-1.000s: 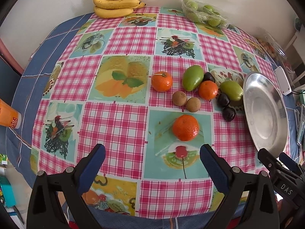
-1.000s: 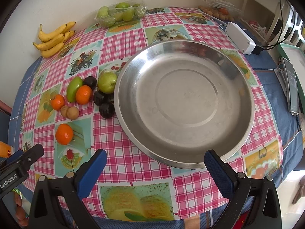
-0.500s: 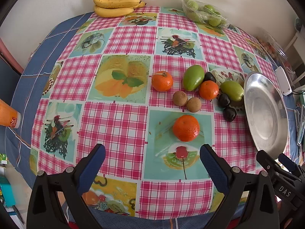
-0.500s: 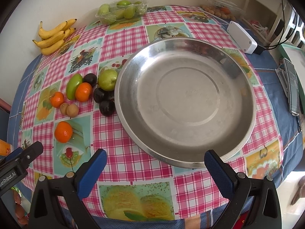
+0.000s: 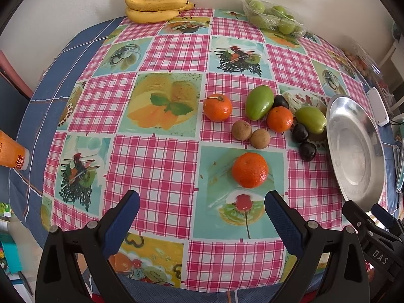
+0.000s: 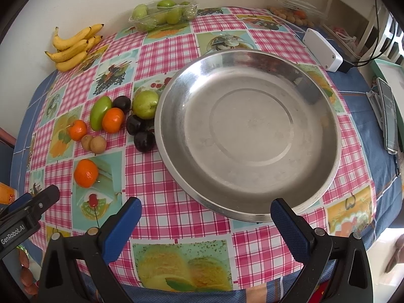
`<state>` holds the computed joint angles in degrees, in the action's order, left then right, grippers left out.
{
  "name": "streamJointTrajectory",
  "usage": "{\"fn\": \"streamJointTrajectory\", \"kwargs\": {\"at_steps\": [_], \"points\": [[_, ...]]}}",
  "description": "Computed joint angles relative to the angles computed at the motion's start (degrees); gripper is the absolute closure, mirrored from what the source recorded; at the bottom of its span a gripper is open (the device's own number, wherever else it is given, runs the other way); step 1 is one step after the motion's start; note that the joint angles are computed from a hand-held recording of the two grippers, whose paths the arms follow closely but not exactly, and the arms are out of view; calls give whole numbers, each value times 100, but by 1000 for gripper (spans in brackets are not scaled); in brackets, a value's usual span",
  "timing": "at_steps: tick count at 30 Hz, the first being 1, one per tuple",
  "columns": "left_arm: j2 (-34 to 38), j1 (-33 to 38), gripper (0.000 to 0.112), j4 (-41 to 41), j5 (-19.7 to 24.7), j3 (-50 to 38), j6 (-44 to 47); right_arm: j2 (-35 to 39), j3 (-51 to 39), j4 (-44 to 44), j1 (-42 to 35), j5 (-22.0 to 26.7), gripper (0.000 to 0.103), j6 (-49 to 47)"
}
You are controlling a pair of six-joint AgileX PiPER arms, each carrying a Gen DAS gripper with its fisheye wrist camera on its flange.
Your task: Organize fruits
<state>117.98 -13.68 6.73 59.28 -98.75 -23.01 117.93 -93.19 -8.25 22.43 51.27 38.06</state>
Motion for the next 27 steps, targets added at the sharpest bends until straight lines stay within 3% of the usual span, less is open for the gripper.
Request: {"fn": "streamJointTrajectory", "kwargs": {"at_steps": [17, 27], "points": [[32, 48, 13, -88, -49, -3, 90, -37, 31, 48, -18, -24, 0, -58], [-65, 86, 13, -213, -382, 167, 195, -26, 11, 20, -7, 2, 0, -61]]}}
